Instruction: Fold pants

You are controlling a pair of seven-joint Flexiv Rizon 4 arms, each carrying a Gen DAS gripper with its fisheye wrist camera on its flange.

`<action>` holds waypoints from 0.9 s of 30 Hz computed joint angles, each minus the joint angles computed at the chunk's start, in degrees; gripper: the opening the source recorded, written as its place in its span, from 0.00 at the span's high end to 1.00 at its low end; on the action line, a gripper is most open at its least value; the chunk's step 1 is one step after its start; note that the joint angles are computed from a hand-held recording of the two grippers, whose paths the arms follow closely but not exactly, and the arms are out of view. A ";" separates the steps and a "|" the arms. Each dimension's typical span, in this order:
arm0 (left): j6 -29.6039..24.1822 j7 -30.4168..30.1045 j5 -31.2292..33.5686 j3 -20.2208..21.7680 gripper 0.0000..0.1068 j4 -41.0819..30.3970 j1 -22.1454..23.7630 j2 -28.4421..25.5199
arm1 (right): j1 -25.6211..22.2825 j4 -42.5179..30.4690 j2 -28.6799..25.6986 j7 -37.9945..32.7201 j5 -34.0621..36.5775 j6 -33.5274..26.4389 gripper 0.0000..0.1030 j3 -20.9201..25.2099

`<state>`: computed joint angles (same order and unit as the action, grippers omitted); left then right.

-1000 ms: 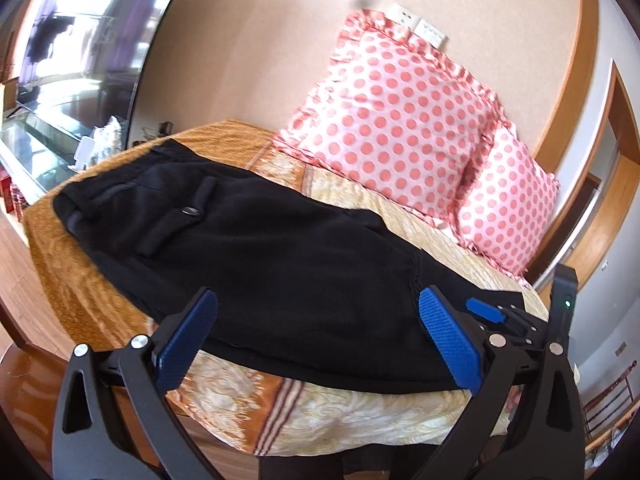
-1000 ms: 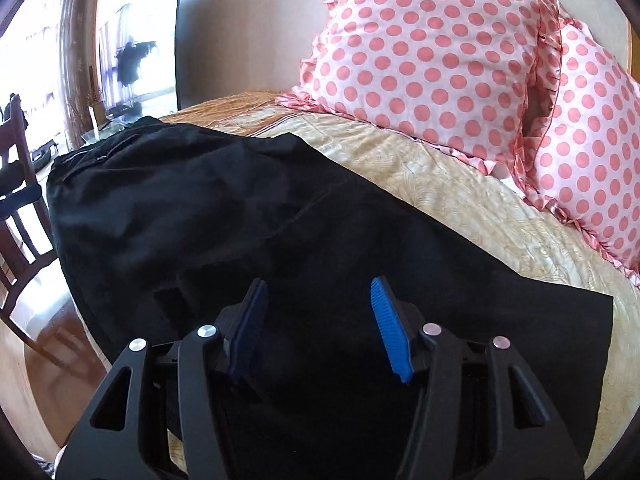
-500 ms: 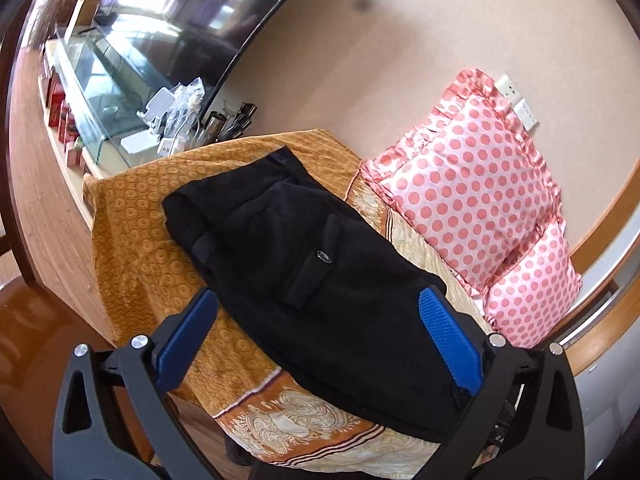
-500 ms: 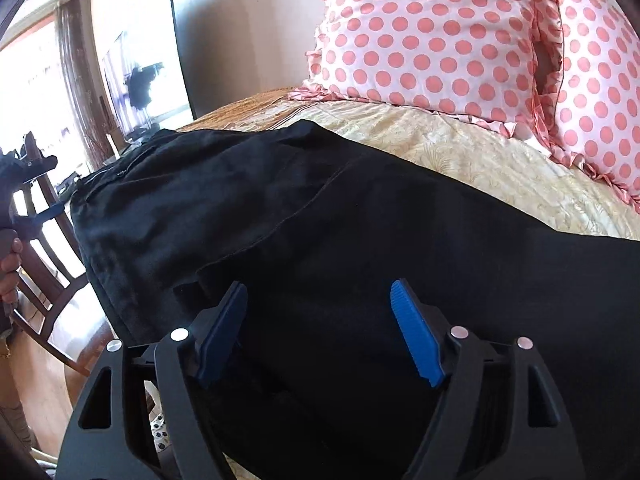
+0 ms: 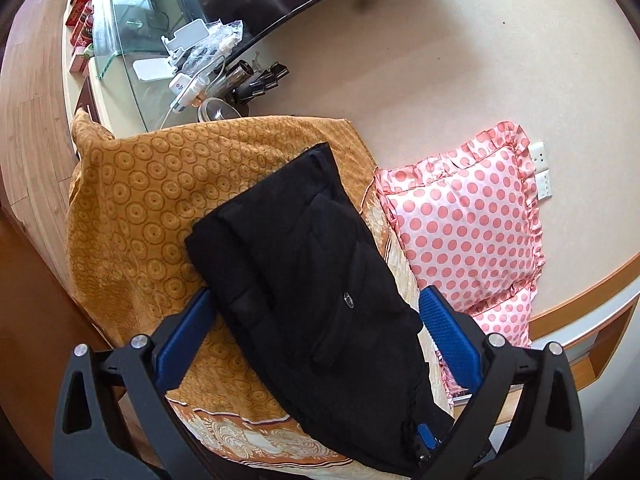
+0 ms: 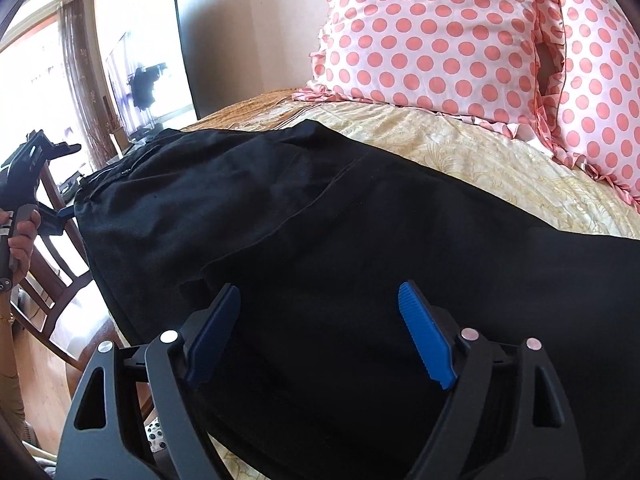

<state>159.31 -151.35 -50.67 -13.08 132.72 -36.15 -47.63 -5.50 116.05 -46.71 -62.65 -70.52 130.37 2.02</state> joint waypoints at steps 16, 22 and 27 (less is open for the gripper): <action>-0.49 -2.00 1.42 -0.44 0.38 -1.35 1.38 -1.14 | 0.51 -0.97 -0.76 1.84 -0.53 0.88 0.17 -0.47; -3.72 0.36 -6.12 -1.34 0.77 -1.90 -0.83 -0.35 | 0.11 -1.43 -1.26 3.28 -1.39 2.06 0.17 -0.56; -5.08 7.55 -12.72 -0.97 0.82 -4.04 -3.68 0.57 | -0.65 -2.10 -1.70 6.22 -3.83 4.76 0.17 -1.54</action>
